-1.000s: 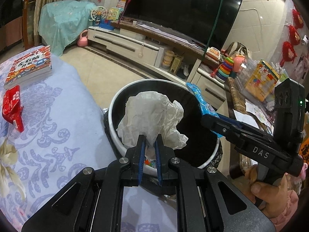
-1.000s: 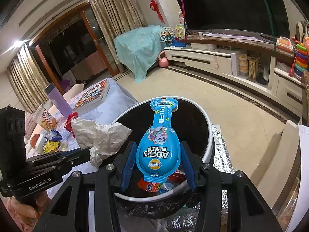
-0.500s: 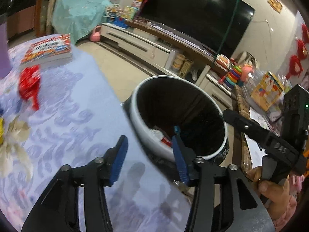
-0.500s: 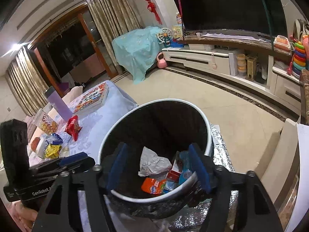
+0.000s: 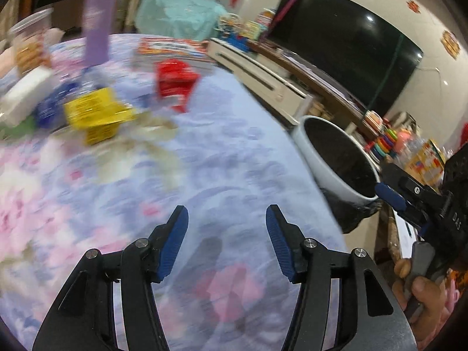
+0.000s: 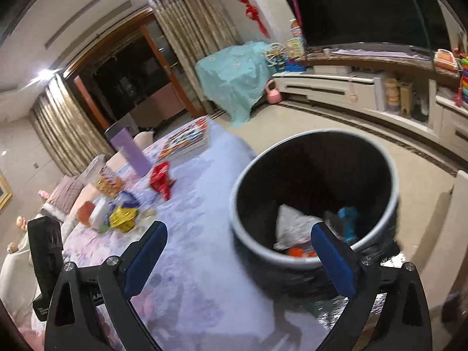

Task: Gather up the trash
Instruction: 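Move both grippers back over the table toward the foam block and yellow bag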

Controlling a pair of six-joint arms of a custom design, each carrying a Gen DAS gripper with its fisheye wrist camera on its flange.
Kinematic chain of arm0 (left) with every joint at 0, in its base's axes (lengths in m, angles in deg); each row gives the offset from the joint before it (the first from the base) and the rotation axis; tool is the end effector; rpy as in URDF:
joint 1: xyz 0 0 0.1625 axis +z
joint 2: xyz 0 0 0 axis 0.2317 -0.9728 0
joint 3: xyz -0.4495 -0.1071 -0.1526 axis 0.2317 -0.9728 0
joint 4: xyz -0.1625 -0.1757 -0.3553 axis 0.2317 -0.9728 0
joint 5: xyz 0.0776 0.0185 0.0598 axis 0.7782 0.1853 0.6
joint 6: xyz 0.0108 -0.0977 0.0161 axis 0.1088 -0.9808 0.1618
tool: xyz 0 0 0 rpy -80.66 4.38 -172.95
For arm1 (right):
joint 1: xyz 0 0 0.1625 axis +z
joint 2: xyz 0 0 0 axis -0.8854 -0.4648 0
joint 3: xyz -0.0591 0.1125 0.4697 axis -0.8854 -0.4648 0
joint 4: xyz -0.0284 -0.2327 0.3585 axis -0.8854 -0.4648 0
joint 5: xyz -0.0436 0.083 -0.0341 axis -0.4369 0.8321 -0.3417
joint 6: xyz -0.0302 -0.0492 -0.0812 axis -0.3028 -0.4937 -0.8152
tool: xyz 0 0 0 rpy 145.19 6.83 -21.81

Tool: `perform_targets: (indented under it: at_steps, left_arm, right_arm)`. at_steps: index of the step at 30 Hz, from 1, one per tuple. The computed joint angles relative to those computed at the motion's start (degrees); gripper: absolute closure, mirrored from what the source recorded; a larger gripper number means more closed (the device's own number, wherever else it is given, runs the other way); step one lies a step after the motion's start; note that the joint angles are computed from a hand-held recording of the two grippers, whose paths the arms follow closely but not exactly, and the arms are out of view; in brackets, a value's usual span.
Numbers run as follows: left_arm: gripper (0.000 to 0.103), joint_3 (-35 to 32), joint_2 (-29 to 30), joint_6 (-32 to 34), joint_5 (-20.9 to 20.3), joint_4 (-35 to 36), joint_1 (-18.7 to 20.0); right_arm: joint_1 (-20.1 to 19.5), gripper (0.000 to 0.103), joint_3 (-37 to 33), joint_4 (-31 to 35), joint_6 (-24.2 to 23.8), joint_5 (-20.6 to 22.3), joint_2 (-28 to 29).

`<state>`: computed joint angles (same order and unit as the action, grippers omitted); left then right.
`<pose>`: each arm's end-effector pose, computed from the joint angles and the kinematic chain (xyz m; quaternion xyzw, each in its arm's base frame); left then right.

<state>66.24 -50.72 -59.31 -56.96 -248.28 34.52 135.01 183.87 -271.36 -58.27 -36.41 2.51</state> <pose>-0.2953 -0.5800 -0.0339 0.3069 0.9239 -0.1951 0.1187 -0.0117 -0.4480 0.2971 -0.0382 -0.8417 0.4996 0.2012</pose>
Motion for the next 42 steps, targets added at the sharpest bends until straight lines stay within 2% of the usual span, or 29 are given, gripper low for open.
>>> perform_targets:
  at_steps: [7,13,16,18,23,28,35,42]
  left_arm:
    - [0.047,4.6,-4.7,-2.0,4.2,-3.0,3.5]
    - [0.047,6.3,-7.7,-2.3,6.4,-3.8,6.0]
    - [0.045,7.2,-8.5,-0.8,7.9,-5.7,6.5]
    - [0.040,7.7,-8.9,0.6,9.4,-7.0,6.8]
    - [0.040,7.7,-9.7,1.8,11.0,-7.5,7.7]
    - [0.039,6.3,-10.2,2.7,11.1,-5.8,9.0]
    - [0.037,2.6,-9.7,7.2,11.7,-4.2,10.1]
    - [0.030,-4.7,-8.0,12.6,11.5,-1.3,11.2]
  right_arm:
    - [3.8,0.003,-1.3,0.4,1.9,0.0,6.4]
    - [7.2,0.003,-3.6,2.8,1.6,-1.4,10.7]
    - [8.6,0.003,-4.7,3.6,1.5,-2.3,12.5]
    - [9.4,0.003,-5.5,4.2,1.6,-2.6,13.7]
    - [11.1,0.003,-7.4,6.0,1.6,-3.4,15.8]
    - [12.6,0.003,-10.0,7.9,1.3,-3.9,17.7]
    - [14.4,0.003,-14.3,11.1,0.7,-4.5,19.9]
    - [14.9,0.003,-19.2,15.0,1.4,-4.7,21.7]
